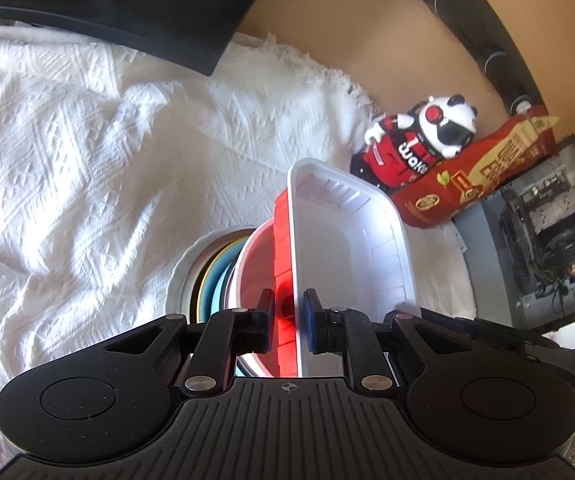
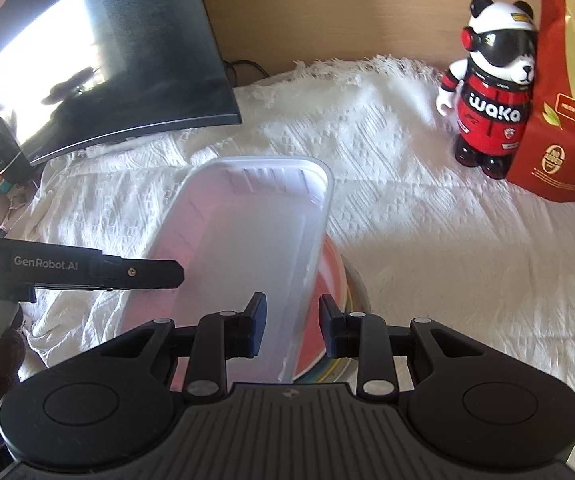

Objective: Organize plates and bowls

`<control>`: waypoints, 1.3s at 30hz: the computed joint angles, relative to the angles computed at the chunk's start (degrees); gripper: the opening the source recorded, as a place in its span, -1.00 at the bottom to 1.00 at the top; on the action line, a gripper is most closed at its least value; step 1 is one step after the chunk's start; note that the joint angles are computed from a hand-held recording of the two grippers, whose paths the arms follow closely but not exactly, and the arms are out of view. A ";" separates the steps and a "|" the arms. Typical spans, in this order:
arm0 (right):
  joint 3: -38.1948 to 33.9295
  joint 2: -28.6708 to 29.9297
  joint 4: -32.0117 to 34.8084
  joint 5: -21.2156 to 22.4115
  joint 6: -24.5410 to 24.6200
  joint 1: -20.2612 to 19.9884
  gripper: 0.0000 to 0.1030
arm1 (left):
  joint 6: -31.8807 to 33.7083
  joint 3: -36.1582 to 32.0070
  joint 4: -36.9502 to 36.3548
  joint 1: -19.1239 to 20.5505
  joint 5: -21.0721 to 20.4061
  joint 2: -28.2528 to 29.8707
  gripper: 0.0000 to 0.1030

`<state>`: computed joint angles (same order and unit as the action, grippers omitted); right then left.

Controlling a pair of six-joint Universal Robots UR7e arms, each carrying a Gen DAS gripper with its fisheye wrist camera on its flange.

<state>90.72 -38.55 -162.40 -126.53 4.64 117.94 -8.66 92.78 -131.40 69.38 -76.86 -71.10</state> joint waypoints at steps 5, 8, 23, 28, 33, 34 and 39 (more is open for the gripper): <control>1.50 -0.86 -2.75 -0.69 -1.18 0.06 -0.45 | -1.85 1.87 -2.25 0.12 -0.44 -1.65 -0.64; 2.71 -1.59 -4.15 -0.30 -2.18 -0.25 -0.43 | -2.97 3.12 -3.90 -0.25 -0.02 -2.25 -0.63; 13.29 -6.84 -22.43 0.06 -8.55 2.43 -0.21 | -4.42 21.62 -27.84 -9.19 10.97 -12.83 -0.63; 21.39 -10.01 -28.75 -1.74 -9.91 4.33 -0.09 | -7.38 34.71 -30.40 -18.36 20.04 -21.05 -0.66; 30.49 -12.91 -34.80 0.04 -9.94 5.72 0.12 | -13.09 45.04 -23.29 -29.87 31.08 -28.33 -0.73; 31.89 -12.89 -35.85 -0.47 -10.04 6.11 0.12 | -14.97 46.26 -20.74 -31.66 32.69 -29.49 -0.73; 37.56 -14.95 -33.17 -1.30 -4.03 8.35 0.12 | -24.34 48.95 -7.79 -37.82 35.85 -34.98 -0.74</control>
<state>128.28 -53.51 -195.57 -127.83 0.61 126.29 -33.00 141.73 -139.18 31.56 -41.01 -106.08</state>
